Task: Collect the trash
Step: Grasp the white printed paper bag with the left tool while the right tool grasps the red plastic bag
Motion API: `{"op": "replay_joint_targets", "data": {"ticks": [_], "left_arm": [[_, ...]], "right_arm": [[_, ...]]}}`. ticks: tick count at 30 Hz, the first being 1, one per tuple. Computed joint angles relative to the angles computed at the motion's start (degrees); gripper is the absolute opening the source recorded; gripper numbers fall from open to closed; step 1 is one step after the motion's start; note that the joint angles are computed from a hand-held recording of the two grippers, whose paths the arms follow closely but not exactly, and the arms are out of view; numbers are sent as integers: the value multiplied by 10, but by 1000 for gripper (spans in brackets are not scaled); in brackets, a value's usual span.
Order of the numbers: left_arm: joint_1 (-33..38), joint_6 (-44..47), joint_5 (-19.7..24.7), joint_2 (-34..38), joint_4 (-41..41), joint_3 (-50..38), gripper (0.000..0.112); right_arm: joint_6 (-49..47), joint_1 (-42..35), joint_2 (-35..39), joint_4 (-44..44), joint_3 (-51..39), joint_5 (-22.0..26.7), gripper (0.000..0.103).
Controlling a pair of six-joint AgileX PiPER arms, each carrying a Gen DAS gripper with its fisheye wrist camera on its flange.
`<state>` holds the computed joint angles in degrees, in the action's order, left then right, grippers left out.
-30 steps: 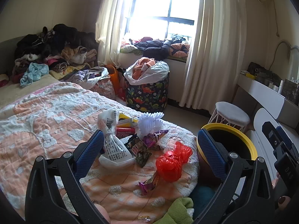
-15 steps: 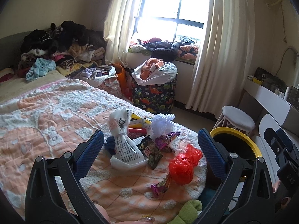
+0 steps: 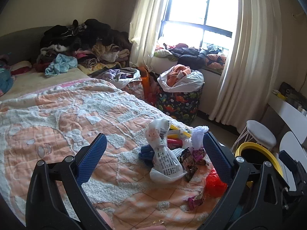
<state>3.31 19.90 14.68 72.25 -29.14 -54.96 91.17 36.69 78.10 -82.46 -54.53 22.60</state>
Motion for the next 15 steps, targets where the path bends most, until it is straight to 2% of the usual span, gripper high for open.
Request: {"op": "replay_joint_targets", "data": {"ticks": [4,6,11,15], "left_arm": [[28,45,6,22,-44,-4,92],[48,101,27,42,-103,-11,92],[67,194,63,84,-200,-24,92],[67,281,95,115,-285,-34,92]], "right_arm": [[-92,-4,34,98,-32,-19,97],[-131,-7,55,139,-49,-19,97],[-242,-12,98,251,-91,16,97],[-301,-30,120,309,-99,19,97]]}}
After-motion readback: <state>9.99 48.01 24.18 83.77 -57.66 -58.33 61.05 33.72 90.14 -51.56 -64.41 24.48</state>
